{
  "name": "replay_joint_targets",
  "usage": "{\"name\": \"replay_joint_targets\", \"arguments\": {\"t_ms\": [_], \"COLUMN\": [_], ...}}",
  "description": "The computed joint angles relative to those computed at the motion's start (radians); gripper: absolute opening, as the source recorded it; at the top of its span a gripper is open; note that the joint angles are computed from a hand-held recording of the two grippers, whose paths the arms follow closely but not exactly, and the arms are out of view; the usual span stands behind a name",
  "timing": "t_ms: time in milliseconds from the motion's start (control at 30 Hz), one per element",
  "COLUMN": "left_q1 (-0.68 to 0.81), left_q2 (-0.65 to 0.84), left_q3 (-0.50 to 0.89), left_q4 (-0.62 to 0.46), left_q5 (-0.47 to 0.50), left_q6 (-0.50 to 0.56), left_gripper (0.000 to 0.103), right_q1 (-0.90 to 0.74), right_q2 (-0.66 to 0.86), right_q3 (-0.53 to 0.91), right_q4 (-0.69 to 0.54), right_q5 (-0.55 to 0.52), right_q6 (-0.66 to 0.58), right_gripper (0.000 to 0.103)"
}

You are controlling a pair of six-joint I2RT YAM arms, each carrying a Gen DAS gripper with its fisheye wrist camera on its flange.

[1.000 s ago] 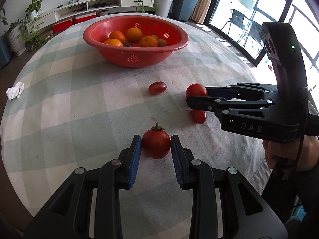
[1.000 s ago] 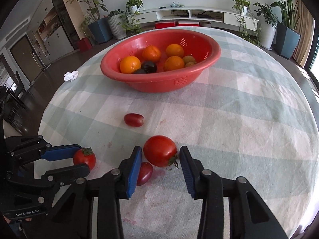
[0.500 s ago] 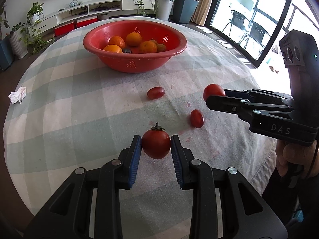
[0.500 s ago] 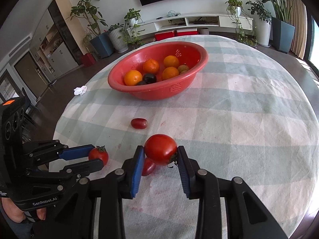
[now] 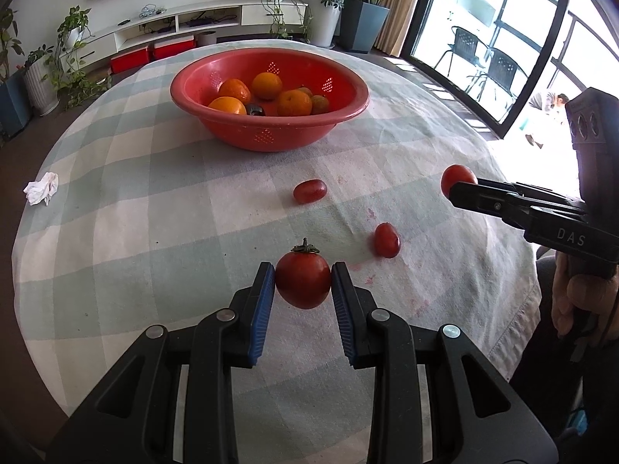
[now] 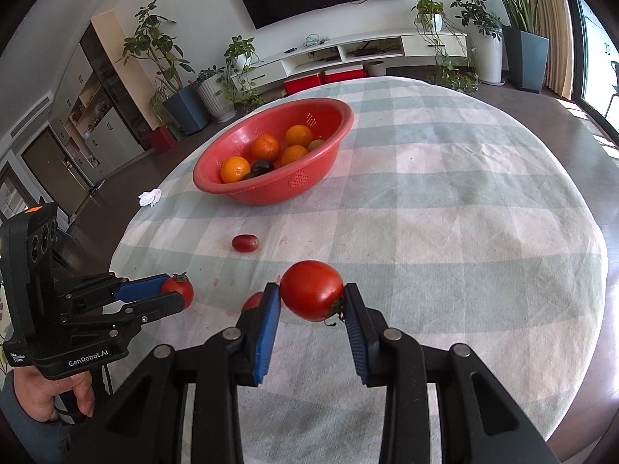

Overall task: Organize fruits
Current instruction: 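Grasp a large red tomato with the right gripper while the left holds its tomato, then carry both tomatoes over the red bowl and open both grippers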

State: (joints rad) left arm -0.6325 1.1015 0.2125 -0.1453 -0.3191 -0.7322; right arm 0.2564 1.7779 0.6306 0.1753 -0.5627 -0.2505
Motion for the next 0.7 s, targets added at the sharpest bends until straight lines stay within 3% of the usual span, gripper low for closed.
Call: {"name": "replay_joint_targets", "arguments": {"t_ms": [300, 500, 700], "left_q1": [0.109, 0.297, 0.475], "left_q2": [-0.151, -0.263, -0.183], "left_q3": [0.008, 0.098, 0.237], "left_q4": [-0.112, -0.224, -0.201], "left_q5": [0.014, 0.053, 0.111], "left_q6": [0.089, 0.268, 0.447], "left_gripper": [0.028, 0.028, 0.028], "right_q1": [-0.044, -0.065, -0.027], "right_q2": [-0.018, -0.055, -0.089], "right_q3": [0.042, 0.121, 0.235], "right_q4": [-0.038, -0.107, -0.174], "right_q5": [-0.010, -0.004, 0.030], "right_q6": [-0.013, -0.028, -0.039], "right_gripper": [0.036, 0.036, 0.036]}}
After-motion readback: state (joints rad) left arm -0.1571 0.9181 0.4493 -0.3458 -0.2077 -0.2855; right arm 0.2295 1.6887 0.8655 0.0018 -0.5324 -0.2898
